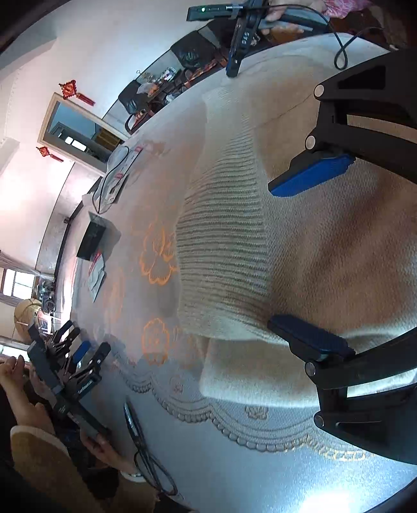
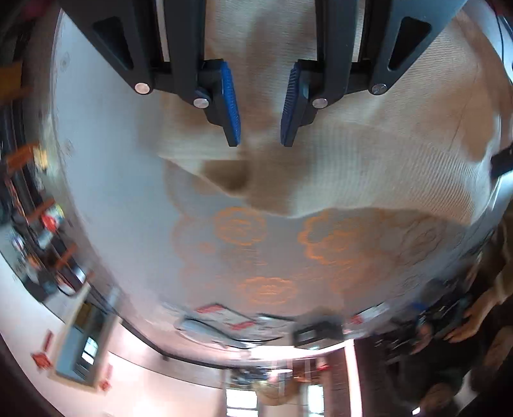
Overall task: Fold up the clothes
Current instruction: 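Open both grippers and release the folded sweater side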
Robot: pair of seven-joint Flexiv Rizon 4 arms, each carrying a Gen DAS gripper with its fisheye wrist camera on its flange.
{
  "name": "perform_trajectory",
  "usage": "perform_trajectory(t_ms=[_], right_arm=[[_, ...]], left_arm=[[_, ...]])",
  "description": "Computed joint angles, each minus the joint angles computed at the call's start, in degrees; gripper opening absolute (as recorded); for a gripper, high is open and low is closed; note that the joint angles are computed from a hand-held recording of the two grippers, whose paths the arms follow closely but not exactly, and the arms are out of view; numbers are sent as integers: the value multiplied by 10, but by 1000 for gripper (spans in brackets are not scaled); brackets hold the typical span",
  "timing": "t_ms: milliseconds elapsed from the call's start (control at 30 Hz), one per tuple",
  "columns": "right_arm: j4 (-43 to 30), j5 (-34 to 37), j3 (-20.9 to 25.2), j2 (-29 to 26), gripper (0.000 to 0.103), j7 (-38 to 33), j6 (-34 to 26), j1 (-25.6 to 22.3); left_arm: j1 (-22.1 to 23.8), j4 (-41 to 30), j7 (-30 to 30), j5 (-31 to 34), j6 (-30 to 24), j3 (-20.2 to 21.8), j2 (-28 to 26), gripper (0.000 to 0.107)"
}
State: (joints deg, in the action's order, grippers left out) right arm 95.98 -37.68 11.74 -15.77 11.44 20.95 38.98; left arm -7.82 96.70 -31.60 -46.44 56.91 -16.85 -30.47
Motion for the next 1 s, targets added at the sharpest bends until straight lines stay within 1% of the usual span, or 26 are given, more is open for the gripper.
perform_trajectory(t_ms=[33,100,167,200,233,267,300,333,367,400,433,467,500,533,567,633,667,700,733,767,833,867,900,933,967,1000], right_arm=[[24,-20,1,19,28,34,30,1],[37,-56,7,26,28,58,83,6],[17,-76,9,-4,29,33,149,11],[3,-83,8,-22,28,15,184,16],[-21,-81,6,-46,28,-13,198,24],[-54,-66,5,-71,26,-56,176,37],[-92,-51,3,-97,26,-102,141,52],[-118,-42,-1,-114,26,-139,99,67],[-138,-34,-13,-126,26,-173,62,85],[-139,-26,-11,-127,26,-183,42,88],[-130,-15,-13,-122,26,-186,35,91],[-101,-17,-16,-105,26,-169,52,90],[-67,-25,-18,-85,26,-146,78,86],[-43,-25,-19,-67,26,-117,84,84],[-19,-22,-18,-48,26,-80,89,79],[42,-54,-19,-5,26,22,129,67],[69,-75,-18,16,28,75,147,60],[78,-95,-15,29,28,104,135,57],[72,-101,-9,31,28,103,116,54],[64,-104,-2,32,28,95,98,51],[50,-90,9,20,28,56,111,38],[38,-77,13,8,28,24,109,36],[26,-62,17,-5,28,-11,100,36],[3,-40,20,-21,26,-51,58,42],[-2,-25,8,-27,26,-68,26,57],[11,-15,7,-20,26,-47,27,56]], left_arm=[[11,21,24,-40,17,-18,14,78],[22,54,72,-122,30,-44,43,78],[18,79,110,-191,31,-54,69,79],[2,83,113,-185,40,-48,73,79],[-15,88,117,-171,54,-39,77,79],[-35,95,126,-149,73,-28,81,79],[-60,97,126,-112,105,-12,78,79],[-82,106,126,-70,152,4,73,79],[-98,114,120,-26,191,18,67,79],[-105,122,115,7,215,27,61,79],[-104,128,112,28,234,28,57,83],[-88,135,116,17,243,11,57,85],[-71,141,120,6,253,-8,57,92],[-57,143,116,3,253,-19,57,94],[-53,138,94,16,232,-12,58,94],[-40,135,59,32,199,-8,65,94],[-32,136,56,27,203,-16,68,94],[-23,137,59,16,214,-28,70,94],[-14,140,73,-3,243,-48,69,95],[-17,138,72,-6,265,-49,65,95],[-39,119,16,49,266,-10,51,95],[-50,109,-8,75,263,10,43,95],[-59,100,-23,99,258,29,33,95],[-65,92,-39,127,253,44,23,95],[-57,88,-43,135,252,40,16,97],[-38,92,-26,106,250,17,16,99]])
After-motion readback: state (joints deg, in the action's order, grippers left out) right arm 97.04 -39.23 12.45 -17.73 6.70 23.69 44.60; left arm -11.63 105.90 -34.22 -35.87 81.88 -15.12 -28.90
